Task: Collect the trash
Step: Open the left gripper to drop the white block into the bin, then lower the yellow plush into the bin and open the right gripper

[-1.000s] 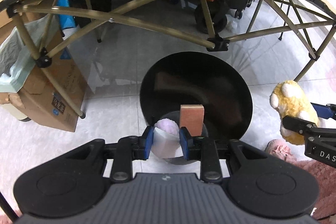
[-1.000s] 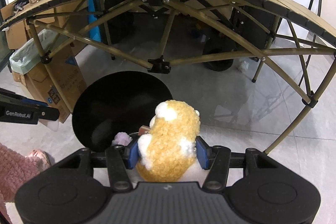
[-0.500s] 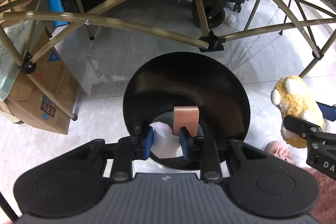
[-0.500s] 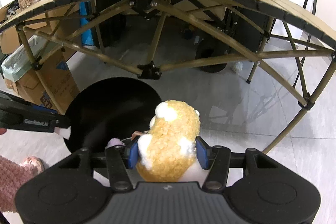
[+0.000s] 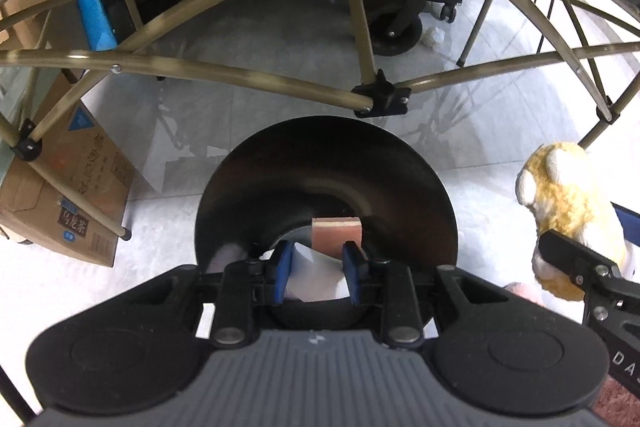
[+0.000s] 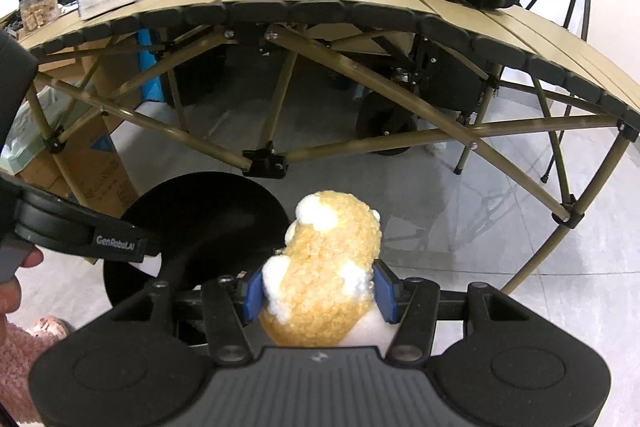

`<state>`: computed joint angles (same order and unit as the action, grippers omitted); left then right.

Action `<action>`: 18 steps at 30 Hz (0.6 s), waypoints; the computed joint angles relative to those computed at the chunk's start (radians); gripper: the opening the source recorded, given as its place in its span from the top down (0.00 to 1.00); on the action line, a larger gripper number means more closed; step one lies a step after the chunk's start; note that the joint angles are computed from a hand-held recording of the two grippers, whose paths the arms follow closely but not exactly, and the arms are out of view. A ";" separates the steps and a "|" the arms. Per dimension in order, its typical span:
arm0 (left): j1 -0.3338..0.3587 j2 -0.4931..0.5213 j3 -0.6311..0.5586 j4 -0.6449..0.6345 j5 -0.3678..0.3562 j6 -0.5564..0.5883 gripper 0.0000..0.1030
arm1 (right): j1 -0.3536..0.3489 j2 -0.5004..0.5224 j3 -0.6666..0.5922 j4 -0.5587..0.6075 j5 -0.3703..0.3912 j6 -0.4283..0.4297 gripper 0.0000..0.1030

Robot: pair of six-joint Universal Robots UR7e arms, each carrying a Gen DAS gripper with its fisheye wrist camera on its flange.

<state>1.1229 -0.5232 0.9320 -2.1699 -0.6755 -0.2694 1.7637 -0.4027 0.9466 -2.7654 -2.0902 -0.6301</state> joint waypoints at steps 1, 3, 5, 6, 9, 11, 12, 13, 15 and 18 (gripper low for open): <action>0.000 0.003 -0.006 0.013 -0.001 -0.005 0.67 | 0.000 0.000 0.000 -0.002 -0.002 0.002 0.49; 0.001 0.008 -0.018 0.036 -0.004 -0.020 0.54 | -0.001 0.000 0.001 -0.005 -0.003 0.004 0.49; 0.001 0.009 -0.024 0.045 -0.005 -0.033 0.26 | -0.001 -0.001 0.004 -0.008 -0.002 0.003 0.49; 0.000 0.008 -0.024 0.044 -0.003 -0.036 0.08 | -0.001 -0.002 0.006 -0.010 -0.001 0.002 0.49; -0.005 0.006 -0.017 0.023 0.005 -0.025 0.00 | -0.001 -0.003 0.011 -0.019 -0.001 0.001 0.48; -0.004 0.010 -0.029 0.050 0.007 -0.038 0.00 | -0.001 -0.004 0.013 -0.022 0.000 0.000 0.48; -0.003 0.013 -0.038 0.075 0.006 -0.051 0.00 | -0.001 -0.004 0.013 -0.022 -0.001 0.000 0.48; -0.001 0.014 -0.044 0.091 0.004 -0.060 0.00 | 0.000 -0.004 0.013 -0.022 -0.002 0.000 0.48; 0.000 0.013 -0.048 0.109 -0.003 -0.067 0.00 | 0.000 -0.004 0.013 -0.022 -0.002 -0.001 0.48; -0.002 0.008 -0.040 0.102 -0.006 -0.055 0.00 | 0.000 -0.004 0.013 -0.021 -0.002 -0.001 0.48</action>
<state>1.1213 -0.5154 0.8919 -2.0677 -0.6818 -0.3246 1.7634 -0.4065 0.9600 -2.7869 -2.0920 -0.6312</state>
